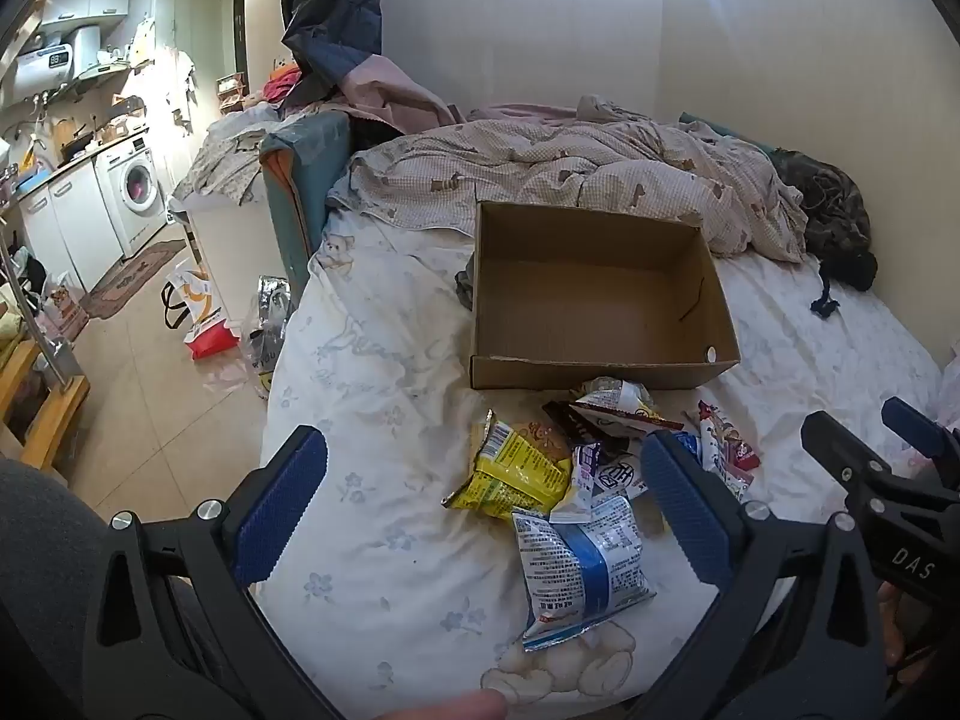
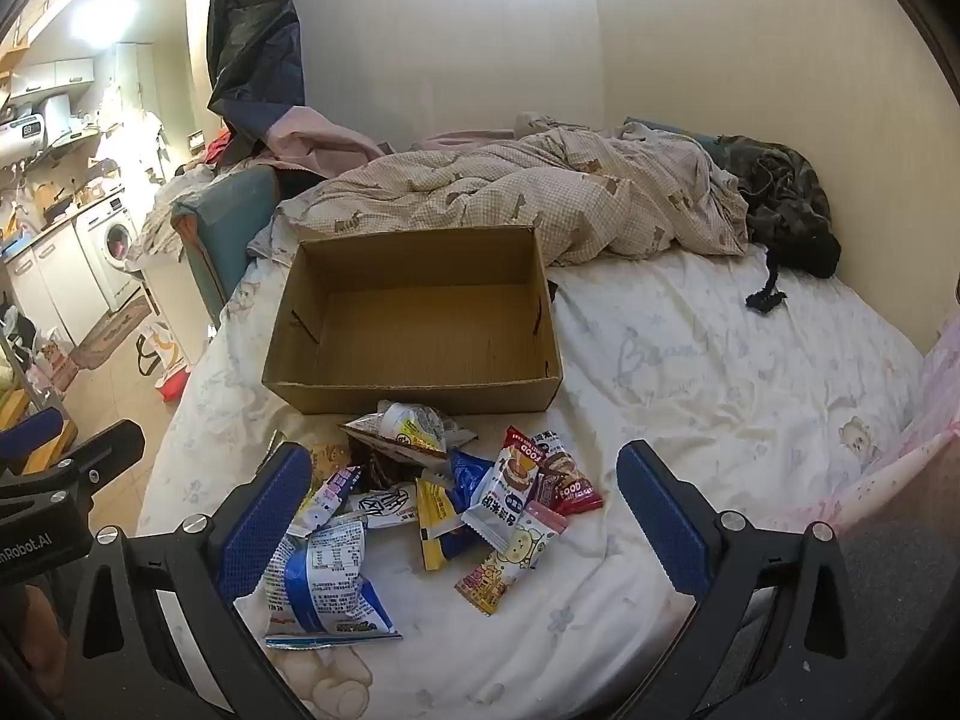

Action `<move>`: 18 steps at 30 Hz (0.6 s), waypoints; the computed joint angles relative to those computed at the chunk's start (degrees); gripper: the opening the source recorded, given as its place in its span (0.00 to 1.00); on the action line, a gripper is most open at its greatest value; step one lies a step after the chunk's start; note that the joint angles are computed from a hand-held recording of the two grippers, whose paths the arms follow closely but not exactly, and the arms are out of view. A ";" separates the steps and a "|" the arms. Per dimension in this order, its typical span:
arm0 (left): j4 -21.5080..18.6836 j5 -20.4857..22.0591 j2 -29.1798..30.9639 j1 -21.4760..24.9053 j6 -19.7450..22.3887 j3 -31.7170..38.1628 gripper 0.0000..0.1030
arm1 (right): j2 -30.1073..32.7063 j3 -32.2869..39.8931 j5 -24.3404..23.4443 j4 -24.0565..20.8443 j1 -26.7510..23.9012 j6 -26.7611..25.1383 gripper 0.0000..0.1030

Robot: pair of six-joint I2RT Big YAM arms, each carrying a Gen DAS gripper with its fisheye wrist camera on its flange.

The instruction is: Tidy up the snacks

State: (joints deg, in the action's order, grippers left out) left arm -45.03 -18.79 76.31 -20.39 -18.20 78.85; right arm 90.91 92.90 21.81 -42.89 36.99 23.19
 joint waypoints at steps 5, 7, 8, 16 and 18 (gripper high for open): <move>-0.07 0.23 0.08 0.02 0.02 0.04 1.00 | 0.01 0.01 -0.11 -0.01 -0.03 0.12 1.00; -0.13 0.35 0.15 0.02 0.02 0.10 1.00 | 0.01 0.00 -0.21 -0.02 -0.06 0.19 1.00; -0.16 0.37 0.20 0.03 0.04 0.15 1.00 | 0.00 -0.01 -0.25 -0.01 -0.08 0.23 1.00; 0.18 0.05 -0.05 -0.06 0.04 0.01 1.00 | 0.09 0.02 -0.30 -0.04 -0.12 0.28 1.00; 0.21 0.02 -0.04 -0.03 0.02 -0.05 1.00 | 0.13 0.03 -0.36 -0.04 -0.14 0.30 1.00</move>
State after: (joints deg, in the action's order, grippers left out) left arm -44.82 -18.77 76.27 -20.42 -18.18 78.80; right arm 91.04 92.92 21.45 -42.93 36.86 23.49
